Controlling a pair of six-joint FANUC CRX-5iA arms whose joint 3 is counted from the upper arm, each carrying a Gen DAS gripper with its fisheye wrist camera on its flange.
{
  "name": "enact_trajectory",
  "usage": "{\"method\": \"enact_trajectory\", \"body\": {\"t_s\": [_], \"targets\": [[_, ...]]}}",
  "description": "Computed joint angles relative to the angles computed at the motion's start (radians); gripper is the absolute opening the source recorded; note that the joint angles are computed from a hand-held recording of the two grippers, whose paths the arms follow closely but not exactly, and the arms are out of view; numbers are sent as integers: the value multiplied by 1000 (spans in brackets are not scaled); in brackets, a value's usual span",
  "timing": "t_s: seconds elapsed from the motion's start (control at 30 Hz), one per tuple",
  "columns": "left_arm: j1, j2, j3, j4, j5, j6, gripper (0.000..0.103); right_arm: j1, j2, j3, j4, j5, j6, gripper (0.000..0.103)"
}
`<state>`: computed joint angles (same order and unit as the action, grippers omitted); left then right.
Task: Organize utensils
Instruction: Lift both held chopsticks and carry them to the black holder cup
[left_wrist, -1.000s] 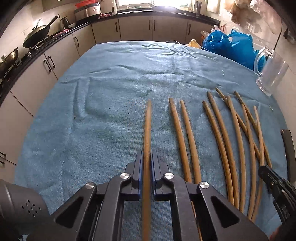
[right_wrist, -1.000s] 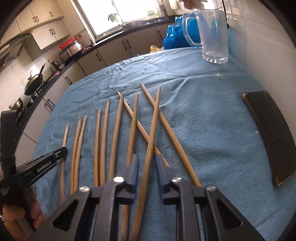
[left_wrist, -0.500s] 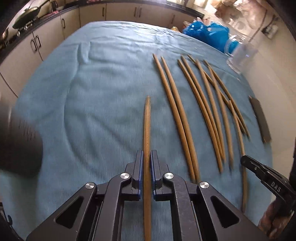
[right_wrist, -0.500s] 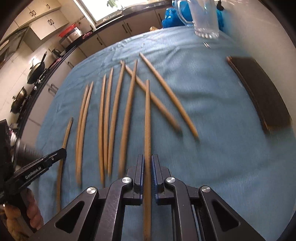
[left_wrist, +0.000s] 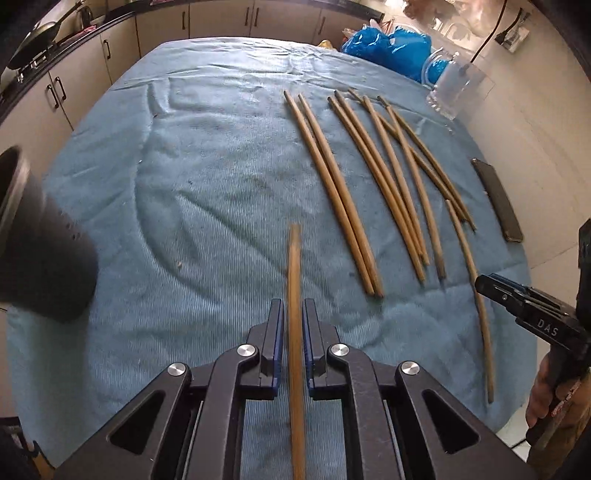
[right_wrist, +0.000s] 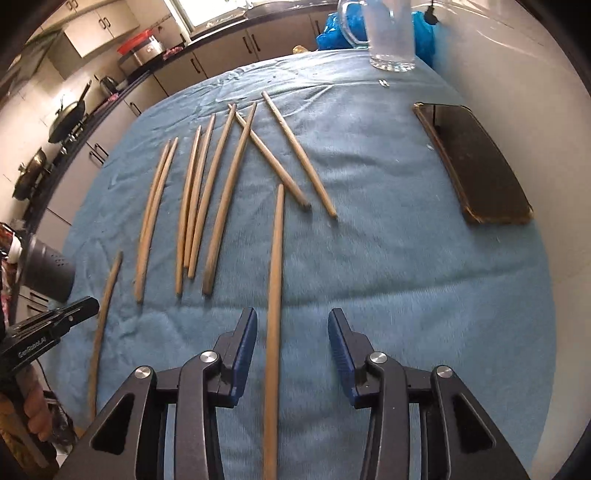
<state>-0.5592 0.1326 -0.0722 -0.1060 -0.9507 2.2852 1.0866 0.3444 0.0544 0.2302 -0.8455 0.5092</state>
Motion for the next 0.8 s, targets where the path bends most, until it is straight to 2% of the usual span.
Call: {"method": "enact_trajectory", "body": {"t_s": [0.1,0.17,0.43,0.47,0.53,0.63,0.8], "targets": [[12,50,40,9,-25,-25,9,-8,67,86,18,-70,34,40],[10,64,63,-10,-37,-18,9,-16,108,151,12,-120,69,30],[7,108,124,-41,-80,-42,9,-44,238,374,-37,-280,156,26],[7,114,131,-42,-81,-48,9,-45,249,393,-39,-292,163,19],[11,114,128,-35,-71,-55,9,-42,256,398,-26,-288,166,7],[29,81,77,7,-26,-68,7,-34,237,364,-9,-258,151,6],[-7,-32,11,-54,33,2,7,-4,91,154,76,-67,40,6]]}}
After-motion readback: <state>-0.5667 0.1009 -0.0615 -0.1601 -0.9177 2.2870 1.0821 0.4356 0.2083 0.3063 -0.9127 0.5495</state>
